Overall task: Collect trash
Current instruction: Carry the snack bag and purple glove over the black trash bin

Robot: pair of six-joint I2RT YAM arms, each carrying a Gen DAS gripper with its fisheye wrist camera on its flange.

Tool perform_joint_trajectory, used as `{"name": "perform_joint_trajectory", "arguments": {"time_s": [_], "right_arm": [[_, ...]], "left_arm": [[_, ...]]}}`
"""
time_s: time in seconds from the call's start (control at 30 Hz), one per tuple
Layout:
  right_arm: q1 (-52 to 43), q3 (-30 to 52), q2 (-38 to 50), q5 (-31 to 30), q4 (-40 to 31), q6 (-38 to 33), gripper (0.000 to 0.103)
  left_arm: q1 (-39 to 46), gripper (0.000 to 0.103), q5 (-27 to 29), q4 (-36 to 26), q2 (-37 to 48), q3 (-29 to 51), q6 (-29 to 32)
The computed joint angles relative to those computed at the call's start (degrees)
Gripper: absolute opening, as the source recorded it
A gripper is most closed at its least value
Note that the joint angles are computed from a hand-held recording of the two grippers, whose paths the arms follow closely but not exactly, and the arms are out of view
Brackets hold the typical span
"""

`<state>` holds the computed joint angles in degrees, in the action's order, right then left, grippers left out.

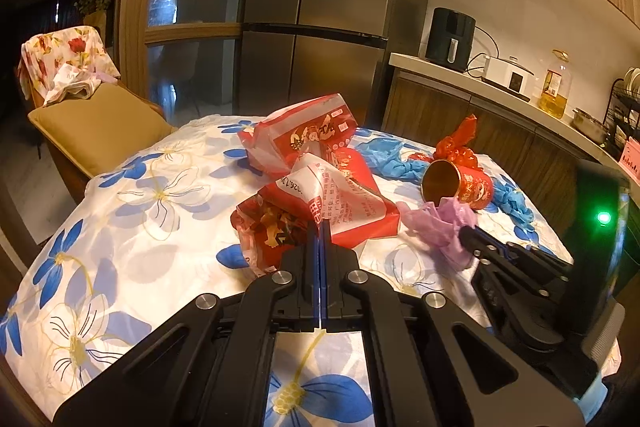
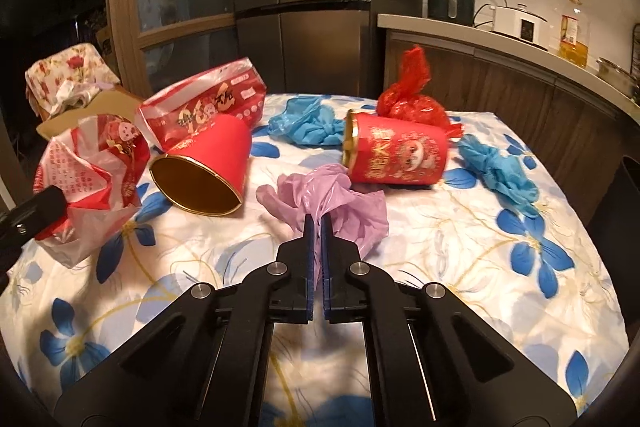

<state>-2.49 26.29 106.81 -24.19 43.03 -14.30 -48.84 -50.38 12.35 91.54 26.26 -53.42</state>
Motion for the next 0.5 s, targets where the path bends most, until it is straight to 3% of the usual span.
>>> {"name": "perform_joint_trajectory", "arguments": {"time_s": [0.5], "right_arm": [[-17.1,-7.8,-17.1,-15.2,-7.5,-3.8,0.003]], "left_arm": [[-5.6,0.0,-3.8,-7.4,-0.4,4.4,-2.9]]}}
